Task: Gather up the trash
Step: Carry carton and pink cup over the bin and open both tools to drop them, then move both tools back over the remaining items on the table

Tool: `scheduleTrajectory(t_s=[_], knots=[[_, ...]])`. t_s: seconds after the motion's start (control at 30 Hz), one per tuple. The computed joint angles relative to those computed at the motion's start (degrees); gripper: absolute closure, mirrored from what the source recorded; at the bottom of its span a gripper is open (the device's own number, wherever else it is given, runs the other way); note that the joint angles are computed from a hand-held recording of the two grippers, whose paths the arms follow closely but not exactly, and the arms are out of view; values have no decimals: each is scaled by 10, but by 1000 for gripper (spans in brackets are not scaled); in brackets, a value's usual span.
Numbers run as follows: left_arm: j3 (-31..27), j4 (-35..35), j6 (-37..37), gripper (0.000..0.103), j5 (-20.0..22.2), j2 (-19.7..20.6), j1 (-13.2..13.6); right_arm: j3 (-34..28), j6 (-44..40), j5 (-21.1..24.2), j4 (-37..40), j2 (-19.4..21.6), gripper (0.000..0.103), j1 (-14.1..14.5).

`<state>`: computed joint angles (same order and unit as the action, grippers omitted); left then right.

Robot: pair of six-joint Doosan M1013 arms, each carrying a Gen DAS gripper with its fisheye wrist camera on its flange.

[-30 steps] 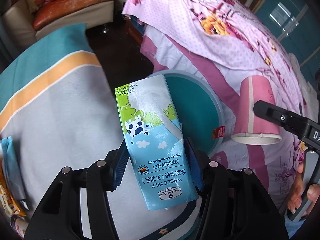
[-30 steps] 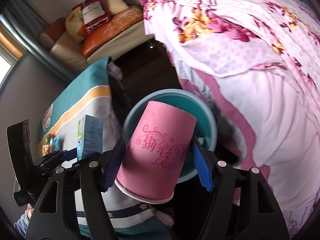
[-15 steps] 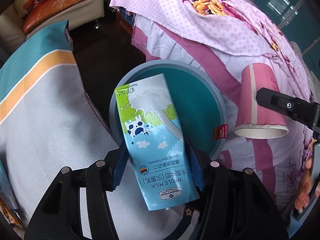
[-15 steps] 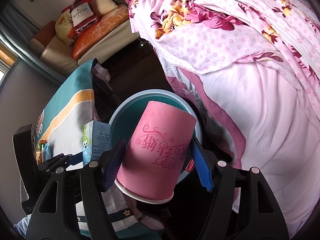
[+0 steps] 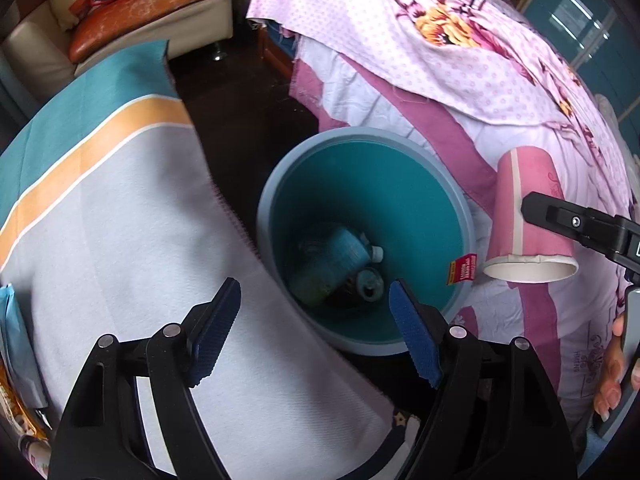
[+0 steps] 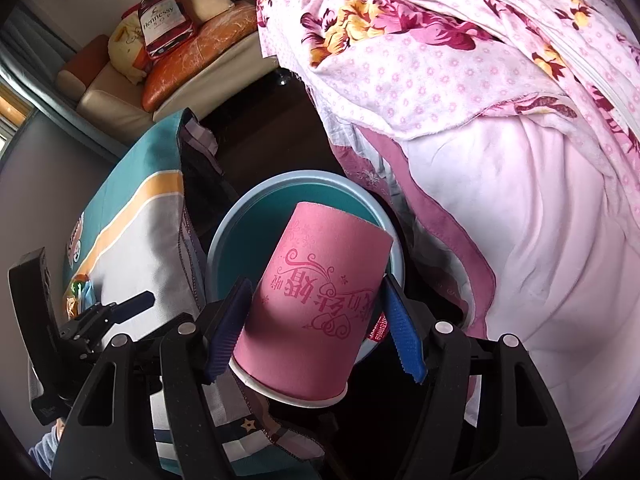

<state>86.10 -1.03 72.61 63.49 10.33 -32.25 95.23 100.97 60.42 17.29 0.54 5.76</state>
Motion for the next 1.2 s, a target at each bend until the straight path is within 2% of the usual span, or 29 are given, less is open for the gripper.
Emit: scheduleTrajectory(t_s=[0.33,0.47,0.57,0.63,0.8,1.2], knots=[[19,-14,-19,21,-5,-21,26,-10,5,21,-21,19,39,21],[27,-11,-22,13,-18,-35,31,-13,9,29,-30,27,39,30],[30,-13,-19,13,-22,-41,33,-17,10,37,-33,31,38,35],[32,-15,-17,13,-20,-45,35,-20,13,46,-30,34,31,36],[38,-23,-18,13,-20,-53,40,-25,27,54,-44,32,26,44],[59,-33,-22,13,-28,-84,55,-38,46,69,-77,18,25,70]])
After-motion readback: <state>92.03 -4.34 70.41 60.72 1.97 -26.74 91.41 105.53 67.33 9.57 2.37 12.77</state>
